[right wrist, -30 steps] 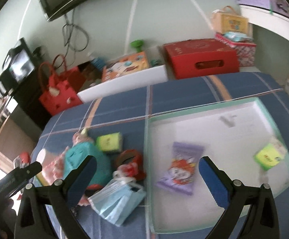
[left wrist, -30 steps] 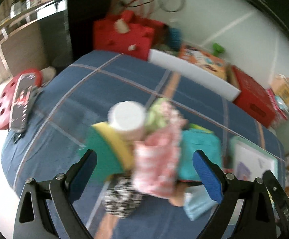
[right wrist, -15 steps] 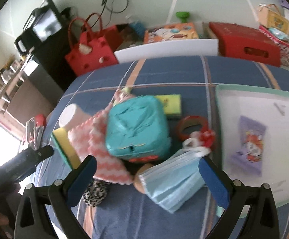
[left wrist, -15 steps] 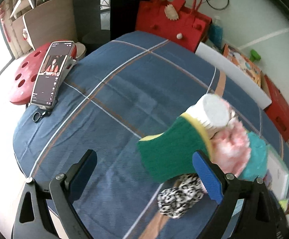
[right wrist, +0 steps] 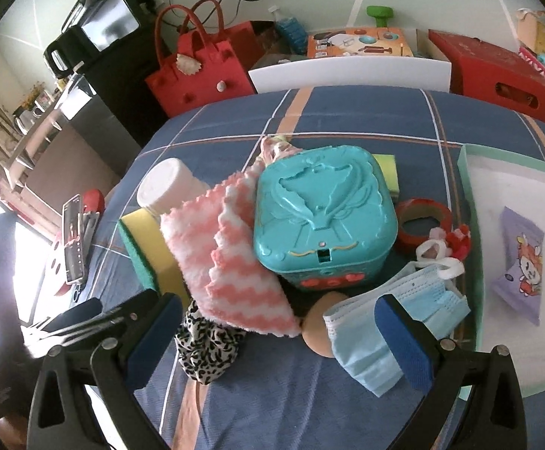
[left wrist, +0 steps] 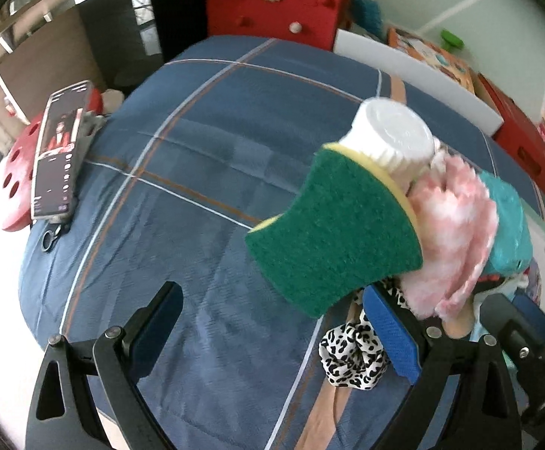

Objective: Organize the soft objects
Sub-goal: 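Grasp the green-yellow sponge with the left tool while the right tool grasps the pink zigzag cloth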

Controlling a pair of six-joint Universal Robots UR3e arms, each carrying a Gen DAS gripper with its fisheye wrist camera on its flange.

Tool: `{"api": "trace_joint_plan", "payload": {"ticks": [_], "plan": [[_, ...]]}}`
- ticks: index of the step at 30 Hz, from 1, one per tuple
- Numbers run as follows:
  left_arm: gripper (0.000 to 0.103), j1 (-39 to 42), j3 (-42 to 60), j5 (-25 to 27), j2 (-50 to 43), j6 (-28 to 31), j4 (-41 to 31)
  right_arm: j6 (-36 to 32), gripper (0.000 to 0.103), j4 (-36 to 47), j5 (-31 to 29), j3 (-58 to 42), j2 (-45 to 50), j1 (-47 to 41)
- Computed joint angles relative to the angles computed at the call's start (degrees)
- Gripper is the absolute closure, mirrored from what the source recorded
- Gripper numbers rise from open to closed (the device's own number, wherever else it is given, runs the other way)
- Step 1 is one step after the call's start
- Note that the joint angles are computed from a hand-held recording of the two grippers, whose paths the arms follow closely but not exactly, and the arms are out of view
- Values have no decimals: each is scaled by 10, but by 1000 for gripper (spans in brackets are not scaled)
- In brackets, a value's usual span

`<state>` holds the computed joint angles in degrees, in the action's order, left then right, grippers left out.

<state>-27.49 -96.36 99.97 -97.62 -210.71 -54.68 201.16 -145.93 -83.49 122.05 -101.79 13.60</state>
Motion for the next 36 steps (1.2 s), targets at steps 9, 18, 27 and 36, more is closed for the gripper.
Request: {"api": "trace_joint_plan", "payload": {"ticks": [9, 18, 27, 36], "plan": [[6, -12, 21, 32, -47, 48, 26, 1, 0, -1, 2, -6, 14, 0], [7, 9, -9, -10, -64, 93, 125, 0, 0, 1, 11, -4, 19, -4], [31, 13, -16, -13, -71, 104, 162, -2, 0, 1, 12, -8, 27, -2], [59, 9, -33, -12, -41, 91, 159, 1, 0, -13, 15, -11, 36, 6]]}}
